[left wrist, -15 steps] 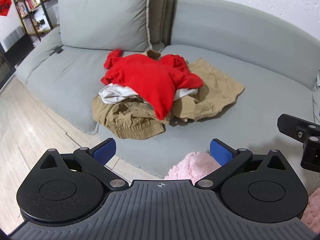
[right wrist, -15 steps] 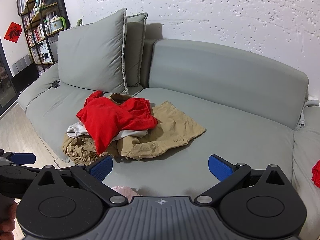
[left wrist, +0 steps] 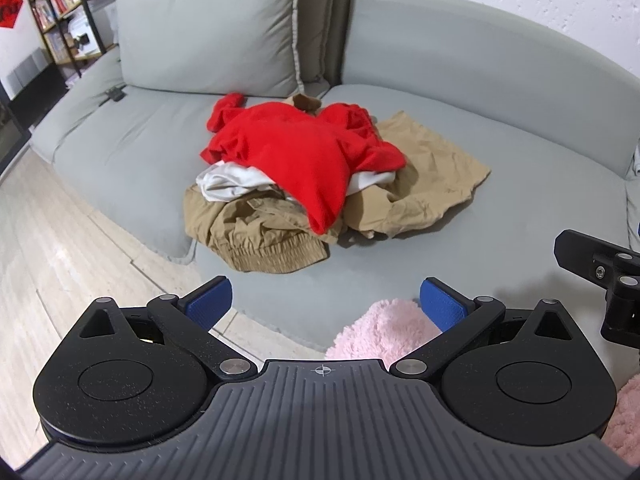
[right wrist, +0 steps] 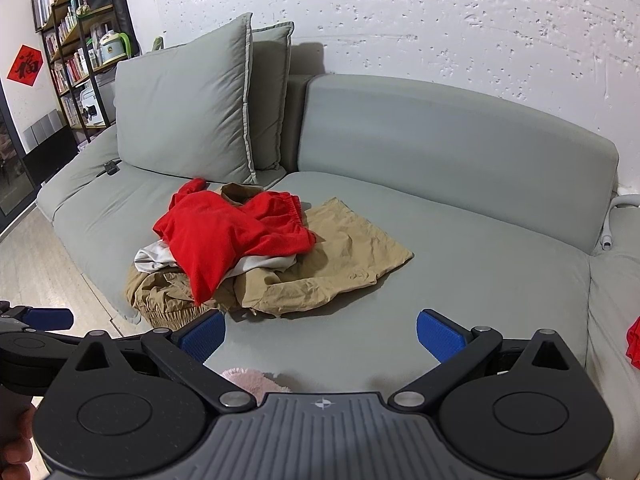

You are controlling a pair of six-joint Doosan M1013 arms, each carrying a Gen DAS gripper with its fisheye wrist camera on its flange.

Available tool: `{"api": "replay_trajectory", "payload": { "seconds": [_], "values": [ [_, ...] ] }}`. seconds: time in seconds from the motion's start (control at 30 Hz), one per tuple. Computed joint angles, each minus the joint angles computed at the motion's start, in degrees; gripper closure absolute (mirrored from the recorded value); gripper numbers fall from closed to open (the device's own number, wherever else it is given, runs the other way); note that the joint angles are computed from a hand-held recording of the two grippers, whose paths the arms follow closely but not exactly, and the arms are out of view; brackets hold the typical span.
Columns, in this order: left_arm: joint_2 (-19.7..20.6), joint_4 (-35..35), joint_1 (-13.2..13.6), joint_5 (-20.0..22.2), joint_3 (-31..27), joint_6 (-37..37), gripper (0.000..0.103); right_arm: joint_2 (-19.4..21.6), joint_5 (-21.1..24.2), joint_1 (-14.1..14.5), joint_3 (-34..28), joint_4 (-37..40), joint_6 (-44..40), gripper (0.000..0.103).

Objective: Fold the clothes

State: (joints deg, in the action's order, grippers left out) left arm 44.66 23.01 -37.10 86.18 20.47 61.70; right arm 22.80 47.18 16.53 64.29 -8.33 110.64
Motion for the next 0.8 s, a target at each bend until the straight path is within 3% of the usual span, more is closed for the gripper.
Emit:
{"api": "replay_trajectory", "payload": {
  "seconds": [0.8],
  "values": [
    [-0.62, 0.08, -0.10, -0.25, 0.89, -0.30, 0.000, -0.35, -0.31, -0.40, 0.68, 1.04, 0.11, 0.000]
  ]
}}
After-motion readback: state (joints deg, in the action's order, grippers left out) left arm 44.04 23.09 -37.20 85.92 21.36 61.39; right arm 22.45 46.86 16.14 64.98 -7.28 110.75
